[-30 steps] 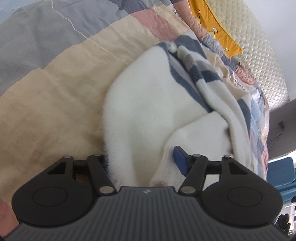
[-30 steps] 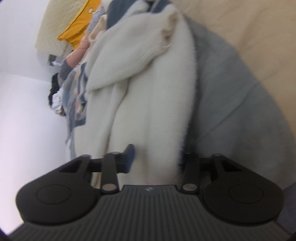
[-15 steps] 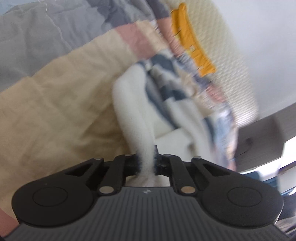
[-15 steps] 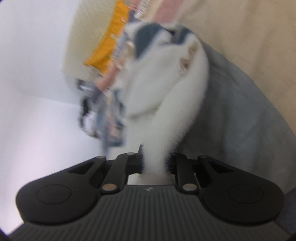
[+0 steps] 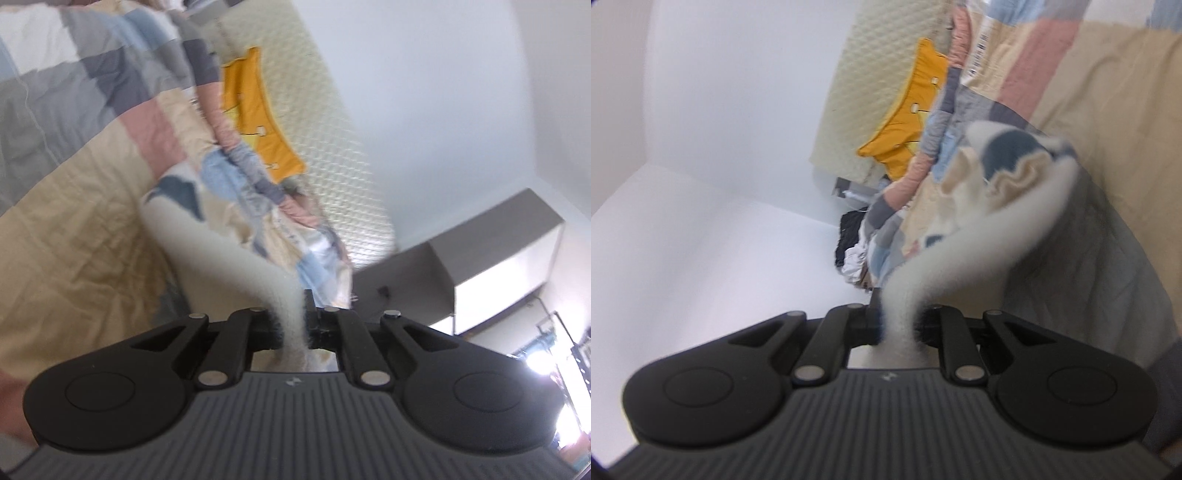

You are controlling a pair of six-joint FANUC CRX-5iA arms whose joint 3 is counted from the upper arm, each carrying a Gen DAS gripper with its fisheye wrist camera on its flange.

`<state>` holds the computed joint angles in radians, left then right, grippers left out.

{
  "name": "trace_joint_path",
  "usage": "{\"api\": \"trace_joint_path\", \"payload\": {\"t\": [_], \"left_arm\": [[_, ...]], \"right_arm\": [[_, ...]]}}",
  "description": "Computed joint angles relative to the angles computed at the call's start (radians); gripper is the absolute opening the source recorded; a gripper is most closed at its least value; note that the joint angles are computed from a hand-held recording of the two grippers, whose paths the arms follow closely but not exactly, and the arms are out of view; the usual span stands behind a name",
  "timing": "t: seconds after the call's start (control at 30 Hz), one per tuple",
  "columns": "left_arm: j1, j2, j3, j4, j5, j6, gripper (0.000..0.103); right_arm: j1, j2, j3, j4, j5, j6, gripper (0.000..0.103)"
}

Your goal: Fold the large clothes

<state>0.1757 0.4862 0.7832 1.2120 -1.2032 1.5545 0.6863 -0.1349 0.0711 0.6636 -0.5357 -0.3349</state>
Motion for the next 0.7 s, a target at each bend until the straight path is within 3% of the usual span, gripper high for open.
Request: {"api": "trace_joint_path", "payload": {"t": [0.1, 0.27, 0.47, 0.57, 0.7], "left_arm": [[0.033, -0.091, -0.110, 0.070, -0.021, -0.058, 0.008], [0.116, -0.229, -0.246, 0.111, -0.131, -0.109, 0.008], [0.198, -0.384, -0.429, 0.135, -0.196, -0.133, 0.008], [0.213, -0.398, -0.436, 0.128, -0.204, -0.135, 0.008], [0.161, -0.326, -0.324, 0.098, -0.155, -0.127, 0.008]], "right_arm": [[0.056, -0.046, 0.013, 0.006, -0.060, 0.042, 0.015], [0.191, -0.082, 0.084, 0.035, -0.237, 0.136, 0.015], [0.324, -0.117, 0.095, 0.094, -0.373, 0.124, 0.015], [0.345, -0.129, 0.075, 0.097, -0.390, 0.084, 0.015], [0.289, -0.110, 0.089, 0.069, -0.371, 0.079, 0.015]]}}
